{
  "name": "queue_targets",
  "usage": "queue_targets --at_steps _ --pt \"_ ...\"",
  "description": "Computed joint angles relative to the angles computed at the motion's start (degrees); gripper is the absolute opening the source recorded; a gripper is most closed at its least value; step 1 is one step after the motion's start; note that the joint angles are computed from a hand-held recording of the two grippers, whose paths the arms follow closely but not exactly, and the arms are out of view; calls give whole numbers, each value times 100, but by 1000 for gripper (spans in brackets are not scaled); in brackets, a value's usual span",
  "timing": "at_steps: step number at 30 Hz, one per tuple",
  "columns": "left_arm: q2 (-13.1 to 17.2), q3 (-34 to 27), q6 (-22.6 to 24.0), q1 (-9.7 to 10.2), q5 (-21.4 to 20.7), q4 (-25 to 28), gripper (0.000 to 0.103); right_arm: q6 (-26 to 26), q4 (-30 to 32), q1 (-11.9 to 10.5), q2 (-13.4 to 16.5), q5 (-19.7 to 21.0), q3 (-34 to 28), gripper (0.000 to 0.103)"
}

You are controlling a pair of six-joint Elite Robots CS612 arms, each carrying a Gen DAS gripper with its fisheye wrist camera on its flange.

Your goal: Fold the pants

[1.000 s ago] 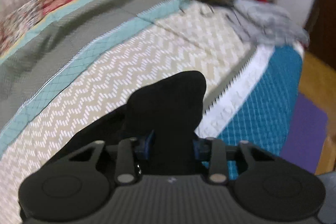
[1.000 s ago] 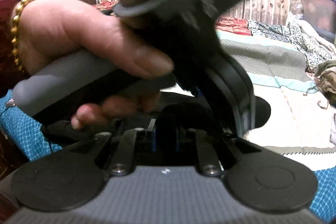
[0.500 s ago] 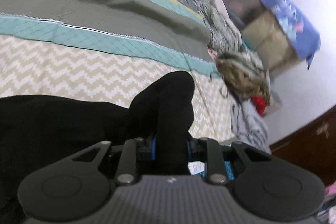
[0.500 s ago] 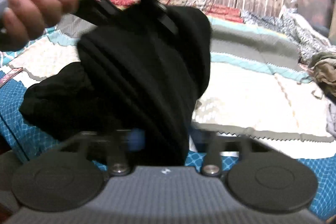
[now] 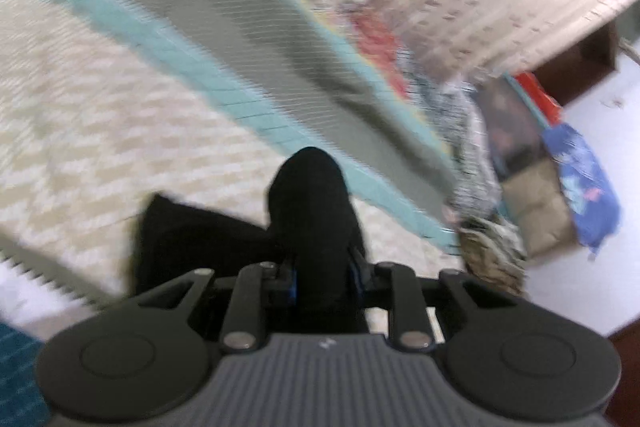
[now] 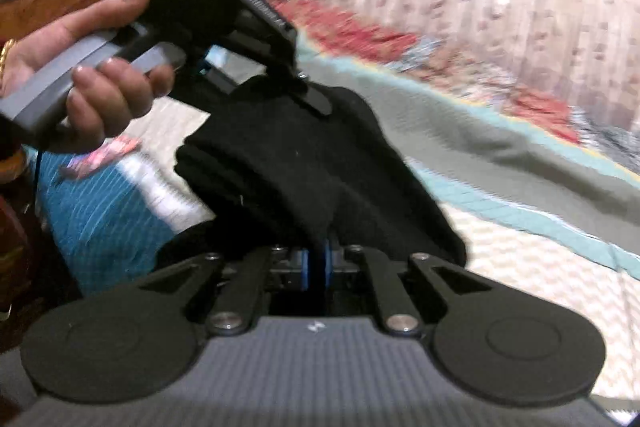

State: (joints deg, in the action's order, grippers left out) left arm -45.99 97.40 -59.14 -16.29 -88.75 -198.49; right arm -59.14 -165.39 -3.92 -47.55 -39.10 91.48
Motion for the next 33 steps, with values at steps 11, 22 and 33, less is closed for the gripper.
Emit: queue_targets --at_steps 11,22,33 --pt "67 504 -619 -124 209 -27 56 -434 1474 -83 -156 -243 -87 61" --pt "-311 825 47 -491 946 565 17 263 1355 29 87 -1135 -153 8" --pt "-439 887 180 -650 1252 775 17 257 368 -153 -61 -622 109 6"
